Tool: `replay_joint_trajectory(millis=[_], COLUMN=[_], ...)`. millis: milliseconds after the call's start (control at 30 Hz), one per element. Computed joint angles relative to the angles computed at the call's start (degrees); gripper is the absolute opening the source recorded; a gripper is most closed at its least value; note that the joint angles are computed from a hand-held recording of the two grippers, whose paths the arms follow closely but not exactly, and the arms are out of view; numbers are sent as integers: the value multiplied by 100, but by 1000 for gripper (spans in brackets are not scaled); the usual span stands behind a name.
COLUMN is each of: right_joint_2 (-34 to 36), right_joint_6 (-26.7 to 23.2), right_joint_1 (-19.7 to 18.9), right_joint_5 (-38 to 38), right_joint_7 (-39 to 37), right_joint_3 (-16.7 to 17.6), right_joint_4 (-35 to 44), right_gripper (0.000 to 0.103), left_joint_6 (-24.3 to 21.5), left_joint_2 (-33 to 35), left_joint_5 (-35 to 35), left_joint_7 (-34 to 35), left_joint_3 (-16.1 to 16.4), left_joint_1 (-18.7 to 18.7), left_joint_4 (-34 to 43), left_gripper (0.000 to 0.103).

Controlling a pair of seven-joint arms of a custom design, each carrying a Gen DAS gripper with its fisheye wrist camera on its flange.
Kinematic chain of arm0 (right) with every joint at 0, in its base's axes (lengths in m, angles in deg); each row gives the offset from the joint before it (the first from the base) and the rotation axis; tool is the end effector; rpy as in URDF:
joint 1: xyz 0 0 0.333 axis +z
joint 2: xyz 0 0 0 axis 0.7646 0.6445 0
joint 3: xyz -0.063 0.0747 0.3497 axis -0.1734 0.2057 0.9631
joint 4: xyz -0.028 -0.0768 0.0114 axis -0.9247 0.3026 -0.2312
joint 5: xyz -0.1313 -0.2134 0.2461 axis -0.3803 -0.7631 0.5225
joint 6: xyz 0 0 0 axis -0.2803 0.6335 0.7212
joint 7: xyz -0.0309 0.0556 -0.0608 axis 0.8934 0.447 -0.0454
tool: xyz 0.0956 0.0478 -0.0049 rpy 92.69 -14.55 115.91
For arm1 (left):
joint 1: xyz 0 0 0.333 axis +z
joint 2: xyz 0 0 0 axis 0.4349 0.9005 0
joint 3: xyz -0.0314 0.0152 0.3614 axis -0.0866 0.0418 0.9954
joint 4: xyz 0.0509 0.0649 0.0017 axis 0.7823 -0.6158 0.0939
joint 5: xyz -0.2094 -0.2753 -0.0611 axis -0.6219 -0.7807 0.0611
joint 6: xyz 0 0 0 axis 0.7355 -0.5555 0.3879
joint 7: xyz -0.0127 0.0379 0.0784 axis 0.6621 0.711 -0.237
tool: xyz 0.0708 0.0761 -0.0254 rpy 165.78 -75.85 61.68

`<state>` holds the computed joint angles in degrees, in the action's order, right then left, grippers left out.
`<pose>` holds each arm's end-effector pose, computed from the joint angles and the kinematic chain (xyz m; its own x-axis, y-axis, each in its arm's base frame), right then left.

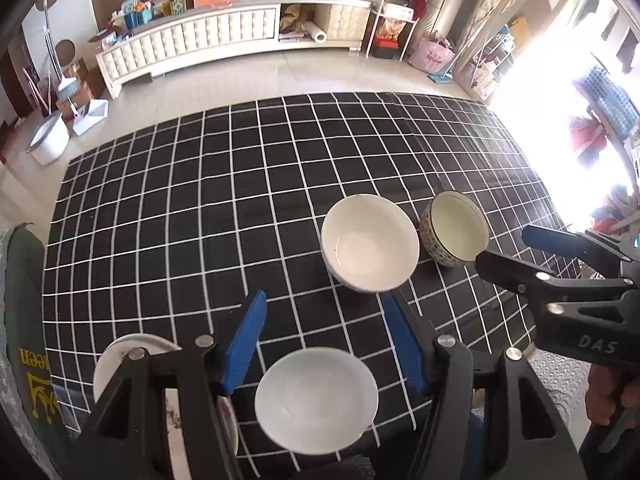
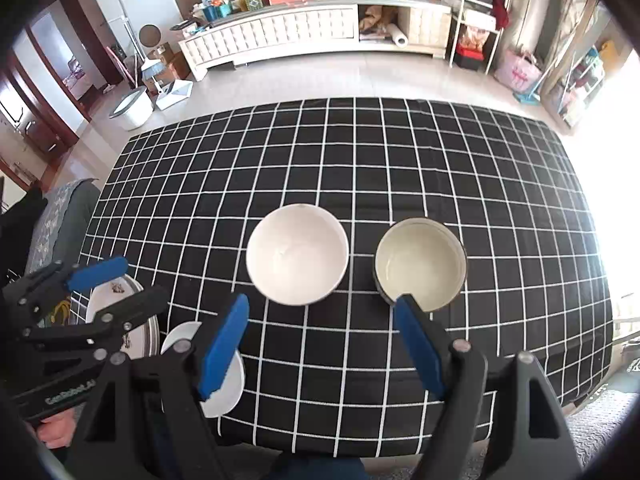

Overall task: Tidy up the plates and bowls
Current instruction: 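Move both grippers to the cream bowl rim and close them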

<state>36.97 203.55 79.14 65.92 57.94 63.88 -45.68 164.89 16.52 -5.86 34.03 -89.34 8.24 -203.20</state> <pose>0.5322 0.3578 0.4125 0.2566 -0.9577 -0.1306 -0.8907 -0.1818 -0.4166 0.5167 -0.2883 0.4654 -0.0637 -0.9869 0.1485 -0.9134 -0.0023 -0.4070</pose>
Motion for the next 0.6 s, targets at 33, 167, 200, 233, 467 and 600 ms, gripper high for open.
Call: replay_joint_trajectory(millis=[33,167,200,233,467,600], right_joint_2=[50,428,510,586,1050,1289], right_joint_6=[-37,-321,-355,-360,-435,-509], right_joint_1=[-78,-128,-154,-230,-360,-506], right_joint_5=[100,174,220,340,789,1114], right_joint_7=[-89,-330,-379,-479,-917,-1122], right_joint_3=[63,50,65,137,225,355], right_joint_4=[58,481,562,624,1091,1350], right_gripper=[79,79,79,79,70,44], left_joint_6=[-42,-230,-237,-230,-286,-414], left_joint_2=[82,506,594,696,1185,1415], left_joint_5=[-32,-348,-418,-489,-866,-835], left_joint_7=[9,232,276,324,676,729], left_joint_3=[-2,-40,-40,-41,-42,36], left_joint_1=[7,94,108,124,194,147], left_joint_4=[76,457,516,583,1016,1313], left_gripper=[59,59,59,59,59,53])
